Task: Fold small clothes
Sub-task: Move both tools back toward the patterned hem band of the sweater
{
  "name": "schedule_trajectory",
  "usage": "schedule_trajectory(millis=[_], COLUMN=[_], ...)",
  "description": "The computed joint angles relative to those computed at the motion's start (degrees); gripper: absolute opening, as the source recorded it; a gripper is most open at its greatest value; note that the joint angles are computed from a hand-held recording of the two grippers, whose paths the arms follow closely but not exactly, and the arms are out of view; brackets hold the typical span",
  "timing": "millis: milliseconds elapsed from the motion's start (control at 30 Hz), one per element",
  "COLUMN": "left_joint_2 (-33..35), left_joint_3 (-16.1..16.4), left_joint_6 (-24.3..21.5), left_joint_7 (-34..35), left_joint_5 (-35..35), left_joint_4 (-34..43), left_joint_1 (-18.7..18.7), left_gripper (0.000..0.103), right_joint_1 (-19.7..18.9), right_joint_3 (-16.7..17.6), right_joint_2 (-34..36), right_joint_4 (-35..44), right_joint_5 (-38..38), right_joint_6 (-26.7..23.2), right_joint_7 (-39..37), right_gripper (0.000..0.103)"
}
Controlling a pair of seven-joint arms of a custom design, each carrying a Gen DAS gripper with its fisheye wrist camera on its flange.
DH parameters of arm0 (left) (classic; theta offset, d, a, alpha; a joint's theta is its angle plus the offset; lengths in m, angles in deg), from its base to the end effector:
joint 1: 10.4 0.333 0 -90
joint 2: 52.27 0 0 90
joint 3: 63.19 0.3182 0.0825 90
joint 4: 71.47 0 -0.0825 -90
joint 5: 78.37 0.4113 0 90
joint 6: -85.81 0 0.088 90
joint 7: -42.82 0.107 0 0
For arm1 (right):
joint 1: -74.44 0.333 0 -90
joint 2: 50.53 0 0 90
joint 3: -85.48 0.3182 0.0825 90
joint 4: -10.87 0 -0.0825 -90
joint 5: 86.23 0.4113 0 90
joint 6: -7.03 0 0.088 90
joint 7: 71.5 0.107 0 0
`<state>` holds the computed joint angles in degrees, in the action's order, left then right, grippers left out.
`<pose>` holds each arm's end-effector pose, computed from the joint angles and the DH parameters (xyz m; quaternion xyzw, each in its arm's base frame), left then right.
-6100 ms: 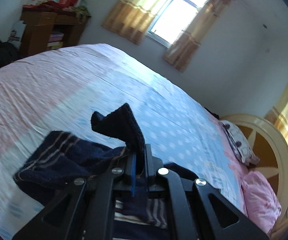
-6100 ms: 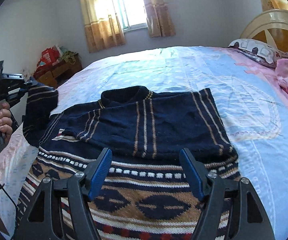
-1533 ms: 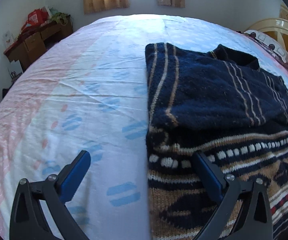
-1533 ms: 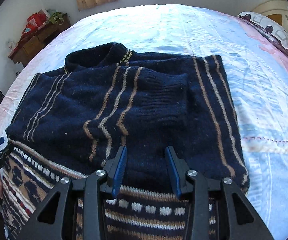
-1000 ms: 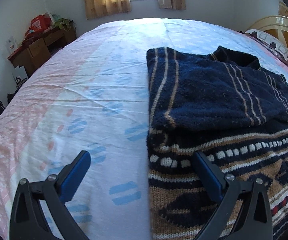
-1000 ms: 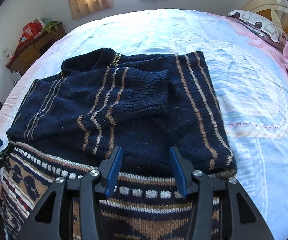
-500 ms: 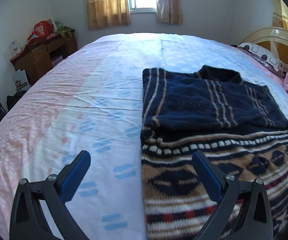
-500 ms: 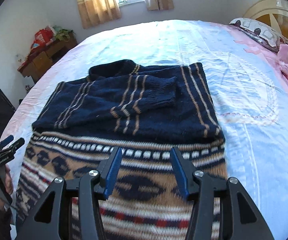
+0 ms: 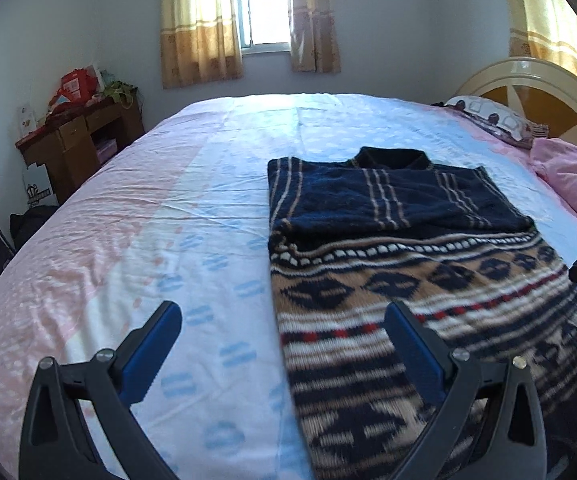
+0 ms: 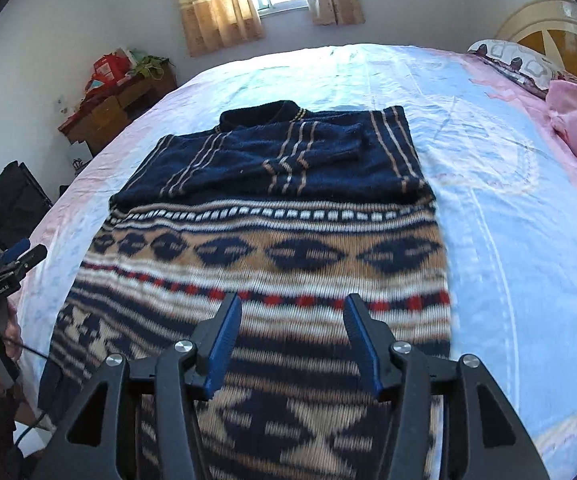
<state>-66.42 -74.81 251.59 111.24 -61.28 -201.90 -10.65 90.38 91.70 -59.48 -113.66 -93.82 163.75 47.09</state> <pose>0.5294 -0.1363 0.5449 -0.6062 0.6724 -0.3046 0.2961 0.5299 0.2242 0.5334 -0.6597 0.6630 -0.1683 0.3113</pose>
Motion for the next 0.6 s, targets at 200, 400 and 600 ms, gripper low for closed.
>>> schedule_trajectory(millis=[200,400,600], left_joint_2=[-4.87,-9.96,-13.88], left_joint_3=[0.71,2.25,2.20], left_joint_6=[-0.29,-3.09,-6.54], left_joint_7=[4.13,9.09,10.93], left_joint_5=[-2.33,-8.75,-12.08], left_joint_4=[-4.96,-10.05,-13.96], left_joint_1=[-2.42,-5.79,-7.46], left_gripper=[0.103,0.103,0.103], right_joint_1=[0.73,1.29,0.45], right_joint_3=[0.47,1.38,3.39], right_joint_2=[-5.02,-11.10,-16.24], right_joint_4=[-5.72,-11.74,-16.37], right_joint_5=[1.87,3.30,1.08], right_joint_6=[0.51,0.88,0.18], right_joint_7=[0.14,0.45,2.77], right_gripper=[0.054,0.055,0.055])
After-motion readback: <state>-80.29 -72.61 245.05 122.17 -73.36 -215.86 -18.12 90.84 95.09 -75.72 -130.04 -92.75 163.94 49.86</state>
